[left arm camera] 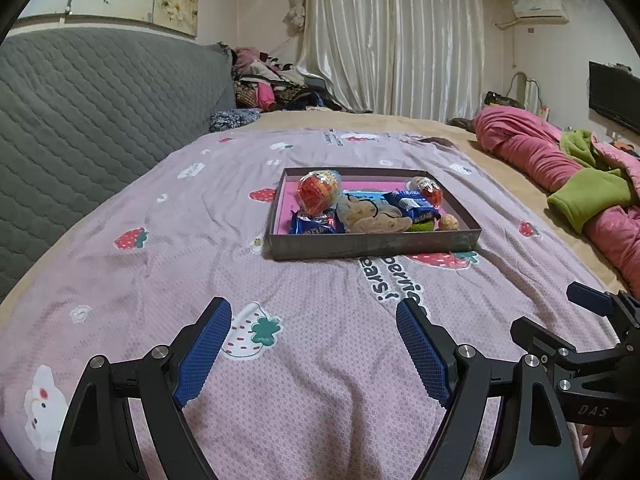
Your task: Organize objects
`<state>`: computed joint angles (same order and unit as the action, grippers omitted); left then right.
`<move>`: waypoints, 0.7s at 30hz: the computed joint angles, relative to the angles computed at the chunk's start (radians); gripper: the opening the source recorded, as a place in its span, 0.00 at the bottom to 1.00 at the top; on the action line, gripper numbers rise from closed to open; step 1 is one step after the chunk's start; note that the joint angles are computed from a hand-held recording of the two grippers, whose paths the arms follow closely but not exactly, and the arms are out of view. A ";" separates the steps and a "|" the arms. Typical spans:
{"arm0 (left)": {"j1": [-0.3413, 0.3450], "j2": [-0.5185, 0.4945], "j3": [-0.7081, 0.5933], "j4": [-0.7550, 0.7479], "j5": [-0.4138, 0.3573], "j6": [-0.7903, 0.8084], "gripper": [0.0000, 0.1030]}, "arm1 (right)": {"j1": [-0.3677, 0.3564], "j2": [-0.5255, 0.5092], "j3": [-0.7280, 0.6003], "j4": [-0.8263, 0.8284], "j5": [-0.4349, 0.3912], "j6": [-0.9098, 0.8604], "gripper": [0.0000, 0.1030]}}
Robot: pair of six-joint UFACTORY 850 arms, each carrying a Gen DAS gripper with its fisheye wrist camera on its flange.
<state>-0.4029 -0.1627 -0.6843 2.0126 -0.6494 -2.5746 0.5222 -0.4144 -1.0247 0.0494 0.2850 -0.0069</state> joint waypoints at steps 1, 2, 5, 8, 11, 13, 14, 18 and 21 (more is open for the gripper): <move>0.001 0.000 0.000 0.003 0.004 0.000 0.83 | -0.001 0.000 0.000 -0.003 0.000 0.004 0.99; 0.001 0.001 0.000 0.007 0.008 -0.001 0.83 | -0.002 0.000 -0.001 -0.012 0.000 0.013 0.99; -0.001 0.000 0.001 0.014 0.008 -0.007 0.83 | -0.001 0.000 -0.001 0.008 0.000 -0.008 0.99; -0.005 -0.003 -0.002 0.000 0.003 0.007 0.83 | -0.001 0.001 0.001 0.008 0.001 -0.011 0.99; -0.007 -0.006 -0.004 -0.004 0.000 0.009 0.83 | -0.001 -0.002 -0.003 0.010 0.002 -0.014 0.99; -0.003 -0.004 -0.003 0.001 0.008 0.004 0.83 | -0.001 -0.004 -0.004 0.016 0.000 -0.017 0.99; -0.002 -0.005 -0.004 0.000 0.011 0.005 0.83 | -0.001 -0.004 -0.004 0.013 0.000 -0.014 0.99; -0.002 -0.007 -0.006 -0.001 0.013 0.008 0.83 | 0.002 -0.004 -0.004 0.039 -0.001 -0.045 0.99; 0.000 -0.008 -0.006 0.000 0.016 0.008 0.83 | 0.002 -0.003 -0.002 0.038 0.001 -0.043 0.99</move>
